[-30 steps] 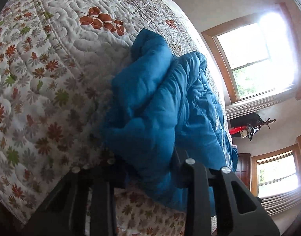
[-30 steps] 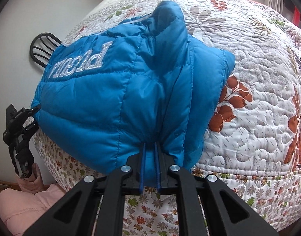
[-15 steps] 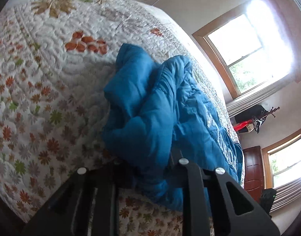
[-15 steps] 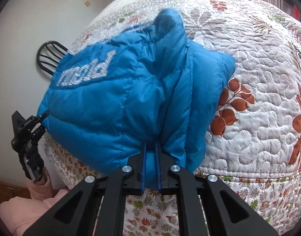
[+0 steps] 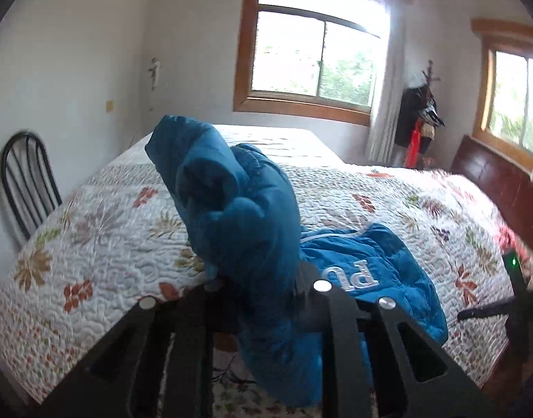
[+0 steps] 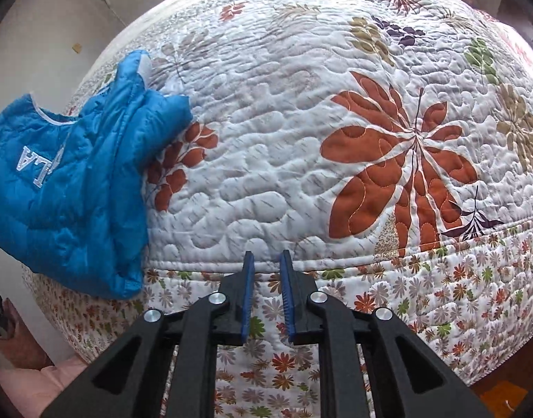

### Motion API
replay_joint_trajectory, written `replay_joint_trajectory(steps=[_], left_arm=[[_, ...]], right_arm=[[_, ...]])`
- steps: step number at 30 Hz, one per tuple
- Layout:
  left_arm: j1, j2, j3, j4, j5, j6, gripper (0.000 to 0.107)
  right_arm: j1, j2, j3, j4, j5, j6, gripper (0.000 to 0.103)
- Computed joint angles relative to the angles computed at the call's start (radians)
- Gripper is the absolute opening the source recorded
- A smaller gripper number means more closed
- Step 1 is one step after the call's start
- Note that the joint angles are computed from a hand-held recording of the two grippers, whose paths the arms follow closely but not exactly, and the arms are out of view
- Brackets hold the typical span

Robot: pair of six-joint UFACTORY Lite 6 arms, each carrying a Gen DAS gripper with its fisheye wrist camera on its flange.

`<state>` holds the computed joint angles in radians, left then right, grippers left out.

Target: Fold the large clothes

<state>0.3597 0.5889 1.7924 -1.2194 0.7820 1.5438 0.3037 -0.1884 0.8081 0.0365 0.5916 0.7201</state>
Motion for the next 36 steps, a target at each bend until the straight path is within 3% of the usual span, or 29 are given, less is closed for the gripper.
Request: replay_joint_trajectory(steps=[7,10,12,19,27,34,36], left_arm=[[-0.223,-0.216,-0.359,-0.160,-0.214,0.366,0.017],[-0.310,-0.257,-0.494,-0.334,-0.314,0.637,0.017],[-0.361,-0.258,-0.535,-0.362,-0.355,0.696,0.017],[-0.438,-0.177,-0.513,-0.133,-0.411,0.454,0.021],[-0.456,-0.142,-0.551,-0.240,-0.446,0.554,0.023],[-0.433,-0.124,-0.513,-0.122,-0.394,0.417,0.024],[-0.411,-0.132,-0.492,-0.026,-0.337,0.313,0.030]], right_arm=[[-0.069,-0.023,-0.046,0.147,-0.042,-0.191,0.015],[-0.052,-0.034,-0.051,0.126,-0.041,-0.170,0.015],[-0.048,-0.044,-0.057,0.120,-0.035,-0.165,0.015],[-0.037,0.022,0.001,0.088,-0.007,-0.144,0.015],[-0.021,0.069,0.043,0.050,0.006,-0.106,0.016],[-0.026,0.070,0.044,0.054,0.009,-0.112,0.016],[-0.028,0.077,0.049,0.060,0.011,-0.113,0.016]])
